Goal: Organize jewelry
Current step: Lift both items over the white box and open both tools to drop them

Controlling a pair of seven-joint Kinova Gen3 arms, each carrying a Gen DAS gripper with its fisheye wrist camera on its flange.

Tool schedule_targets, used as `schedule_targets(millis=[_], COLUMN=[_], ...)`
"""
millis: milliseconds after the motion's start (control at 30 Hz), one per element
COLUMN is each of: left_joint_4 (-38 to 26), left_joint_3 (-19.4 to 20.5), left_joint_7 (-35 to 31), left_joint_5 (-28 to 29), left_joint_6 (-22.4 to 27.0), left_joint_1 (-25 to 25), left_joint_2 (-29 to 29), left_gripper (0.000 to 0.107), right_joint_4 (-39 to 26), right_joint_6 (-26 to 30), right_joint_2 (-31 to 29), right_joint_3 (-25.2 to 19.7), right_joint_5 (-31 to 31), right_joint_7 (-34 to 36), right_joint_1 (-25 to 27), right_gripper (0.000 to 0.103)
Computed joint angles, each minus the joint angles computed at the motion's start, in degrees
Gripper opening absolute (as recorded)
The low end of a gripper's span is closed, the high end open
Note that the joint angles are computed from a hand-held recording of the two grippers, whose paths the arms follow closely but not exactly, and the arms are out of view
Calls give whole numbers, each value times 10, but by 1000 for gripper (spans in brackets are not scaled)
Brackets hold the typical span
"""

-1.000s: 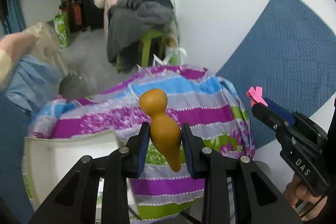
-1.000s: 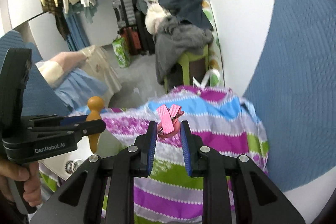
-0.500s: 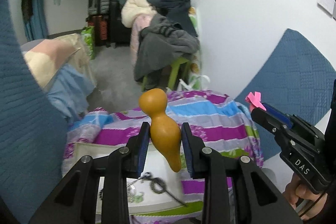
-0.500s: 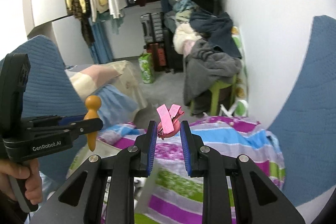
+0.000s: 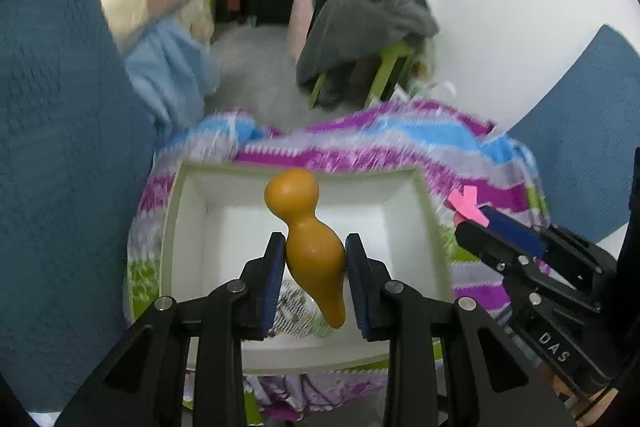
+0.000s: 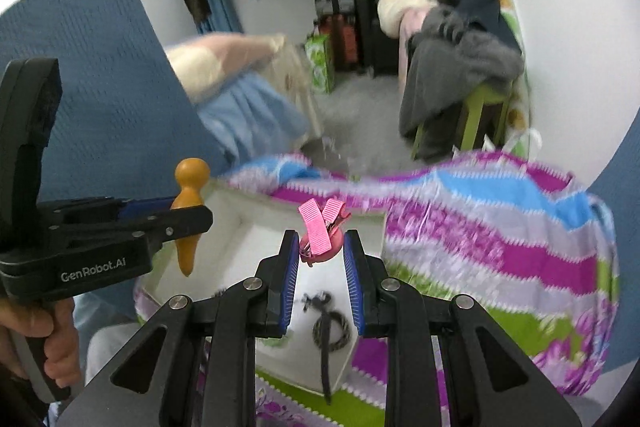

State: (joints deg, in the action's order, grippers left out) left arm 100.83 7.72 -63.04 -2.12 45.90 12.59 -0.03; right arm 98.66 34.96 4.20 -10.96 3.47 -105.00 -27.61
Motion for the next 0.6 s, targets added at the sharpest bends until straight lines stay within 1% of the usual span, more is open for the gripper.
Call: schedule_targets(millis=[133,300,400,433,467,500,533,600], left_joint_4=[32,49,41,41,38,34,29,21], left_joint_3=[-5,-7,-5,-5,-6,-7,-8,-6], left_joint_7=[-20,-29,-5,5,5,0,1,9], left_joint_5=[27,49,33,27,30,38,40,31], left_joint_6=[-19,-30,-21,-22,-22,-19,-17,-18], left_joint_1=[-5,-7,-2,0,-1,-4,-5,-4], left_joint_2=[9,16,20,17,15,13,10,-2], left_gripper=[30,30,32,32,33,38,48,59], right_joint_4=[13,20,24,23,23,23,22,17], right_joint_6=[0,6,4,6,6,4,3,4], right_joint_2=[16,29,28,28,26,23,19,10], right_joint_3=[-1,2,1,2,2,2,1,2], right_joint_5=[-14,2,-13,-19,-23,-29,-39,-48], right_joint_7=[2,-5,10,16,20,27,39,54], right_joint_1=[0,-9,-3,-1,2,5,10,15], right_gripper=[20,21,22,24,31,34,34,37])
